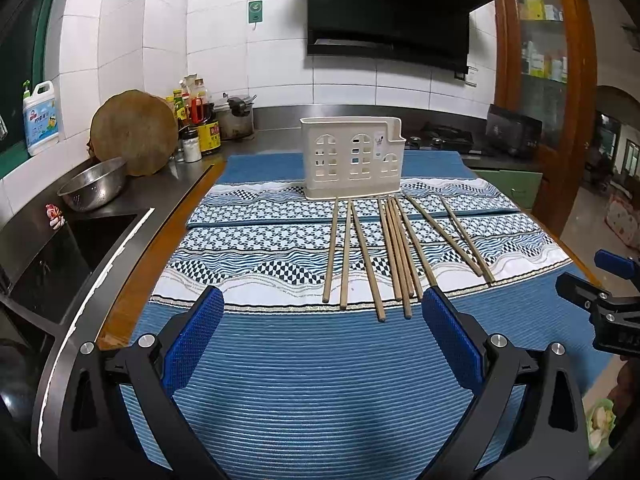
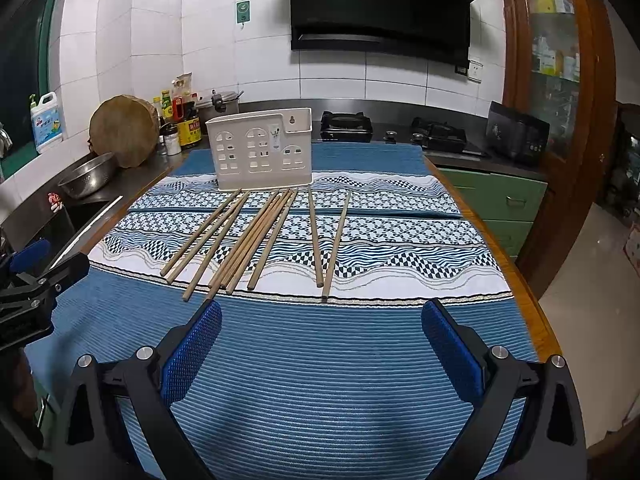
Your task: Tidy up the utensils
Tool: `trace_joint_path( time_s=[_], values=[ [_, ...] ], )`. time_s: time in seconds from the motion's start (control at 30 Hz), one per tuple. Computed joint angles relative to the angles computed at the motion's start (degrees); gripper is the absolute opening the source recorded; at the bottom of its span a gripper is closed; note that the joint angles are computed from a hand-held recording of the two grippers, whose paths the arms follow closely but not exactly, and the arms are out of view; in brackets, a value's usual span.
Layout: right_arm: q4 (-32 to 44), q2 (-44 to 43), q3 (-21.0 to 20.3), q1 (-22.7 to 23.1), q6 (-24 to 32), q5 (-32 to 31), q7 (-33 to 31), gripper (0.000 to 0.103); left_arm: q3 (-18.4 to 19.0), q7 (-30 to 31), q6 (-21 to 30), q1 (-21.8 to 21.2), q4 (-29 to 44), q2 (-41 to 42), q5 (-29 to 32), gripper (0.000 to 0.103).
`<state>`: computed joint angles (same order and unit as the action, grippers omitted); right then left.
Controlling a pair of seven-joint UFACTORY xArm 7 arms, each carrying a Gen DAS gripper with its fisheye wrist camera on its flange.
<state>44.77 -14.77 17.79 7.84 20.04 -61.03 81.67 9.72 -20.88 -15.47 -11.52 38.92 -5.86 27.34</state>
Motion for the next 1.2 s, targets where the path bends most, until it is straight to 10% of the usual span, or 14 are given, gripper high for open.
trace_joint_path(
  time_s=[1.2],
  values=[
    [0.1,0.64,-0.38,0.43,-0.78,0.11,0.44,0.097,-0.11,4.01,1.27,-0.84,0.2,0.22,-5.26,0.098]
  ],
)
